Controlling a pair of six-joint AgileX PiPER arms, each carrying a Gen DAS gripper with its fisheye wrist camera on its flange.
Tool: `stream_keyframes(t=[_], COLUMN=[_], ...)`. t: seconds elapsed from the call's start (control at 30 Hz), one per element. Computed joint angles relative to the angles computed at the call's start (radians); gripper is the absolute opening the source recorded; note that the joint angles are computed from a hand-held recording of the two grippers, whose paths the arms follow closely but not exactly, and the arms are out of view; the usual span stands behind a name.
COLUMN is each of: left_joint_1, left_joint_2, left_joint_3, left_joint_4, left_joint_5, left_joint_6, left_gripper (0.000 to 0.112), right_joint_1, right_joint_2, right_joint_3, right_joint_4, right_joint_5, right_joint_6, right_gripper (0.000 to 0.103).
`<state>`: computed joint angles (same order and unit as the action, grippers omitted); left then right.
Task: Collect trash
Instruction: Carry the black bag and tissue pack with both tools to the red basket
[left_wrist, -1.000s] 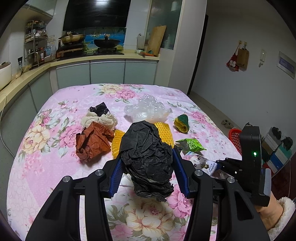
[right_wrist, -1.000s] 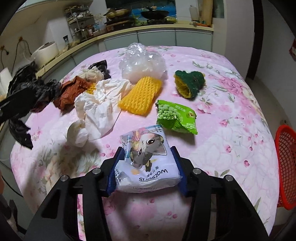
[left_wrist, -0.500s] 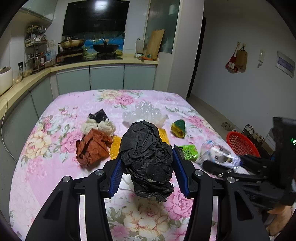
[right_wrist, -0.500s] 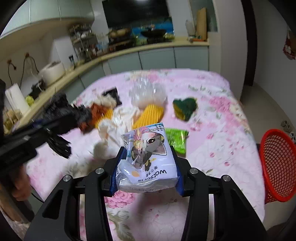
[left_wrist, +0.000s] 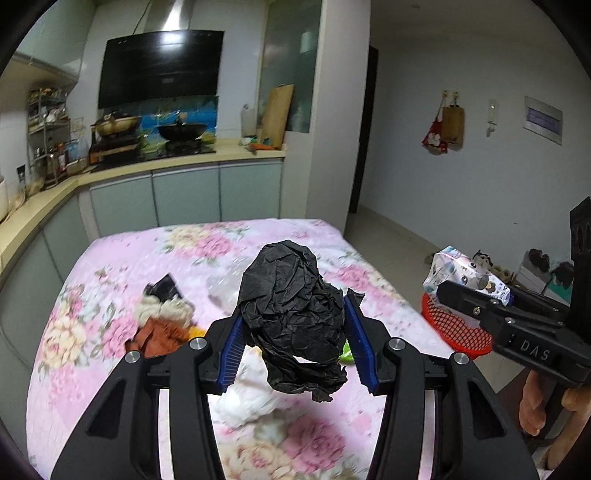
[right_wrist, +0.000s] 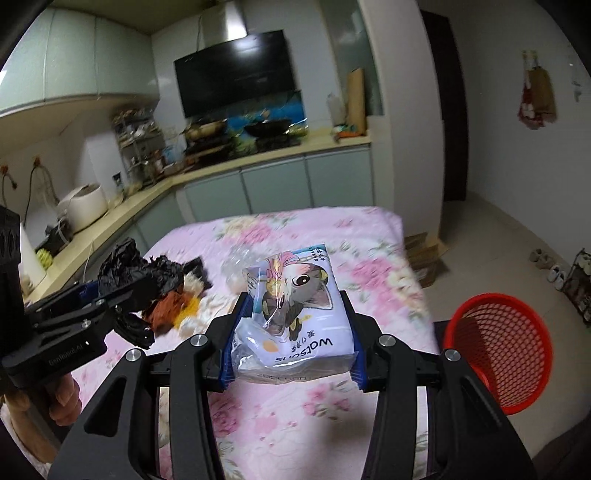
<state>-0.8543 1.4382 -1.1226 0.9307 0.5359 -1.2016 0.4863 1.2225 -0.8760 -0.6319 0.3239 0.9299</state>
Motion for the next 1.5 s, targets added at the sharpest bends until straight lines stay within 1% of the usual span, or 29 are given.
stream_keyframes(t=[0.2, 0.37, 0.7, 0.87, 0.93, 1.13, 1.27, 1.33, 1.4, 1.43, 1.5], left_joint_1=[-0.025, -0.045, -0.075, -0.095, -0.098, -0.110, -0.119, -0.119, -0.122, -0.125, -0.122], left_joint_2=[0.063, 0.120, 0.277, 0.373, 0.423, 0.567, 0.671, 0.728, 0.797, 0.827, 0.903], left_joint_3=[-0.095, -0.166, -0.366, -0.491, -0.559, -0.750, -0.891, -0.969, -1.070, -1.113, -1.230], left_joint_4=[-0.009, -0.038, -0.217, -0.321, -0.396, -0.552, -0.632, -0.681, -0.714, -0.727, -0.774], left_joint_5=[-0.015, -0.032, -0.067, -0.059, -0.051, 0.000, 0.053, 0.085, 0.134, 0.156, 0.216], left_joint_6=[0.039, 0.085, 0.301, 0.427, 0.508, 0.675, 0.750, 0.793, 0.830, 0.844, 0.886], left_gripper=[0.048, 0.048, 0.048, 0.048, 0.048, 0.048, 0.048, 0.048, 0.049, 0.049, 0.049], right_joint_1=[-0.063, -0.142, -0.308, -0.380, -0.409, -0.545, -0.641, -0.671, -0.704, -0.727, -0.757], right_joint_2=[-0.066, -0.122, -0.194, -0.212, -0.214, -0.202, -0.163, -0.134, -0.103, -0.083, -0.045], right_joint_3=[0.024, 0.044, 0.091, 0.117, 0.124, 0.144, 0.148, 0.142, 0.136, 0.136, 0.126], right_joint_4=[-0.035, 0.003, 0.101, 0.136, 0.160, 0.325, 0.489, 0.539, 0.603, 0.660, 0.705], right_joint_5=[0.023, 0.034, 0.032, 0.029, 0.025, -0.010, -0.038, -0.042, -0.046, -0.052, -0.052], right_joint_6=[0.039, -0.003, -0.101, -0.131, -0.151, -0.325, -0.509, -0.567, -0.635, -0.694, -0.741], right_gripper=[0.045, 0.045, 0.045, 0.045, 0.045, 0.045, 0.045, 0.046, 0.046, 0.046, 0.046])
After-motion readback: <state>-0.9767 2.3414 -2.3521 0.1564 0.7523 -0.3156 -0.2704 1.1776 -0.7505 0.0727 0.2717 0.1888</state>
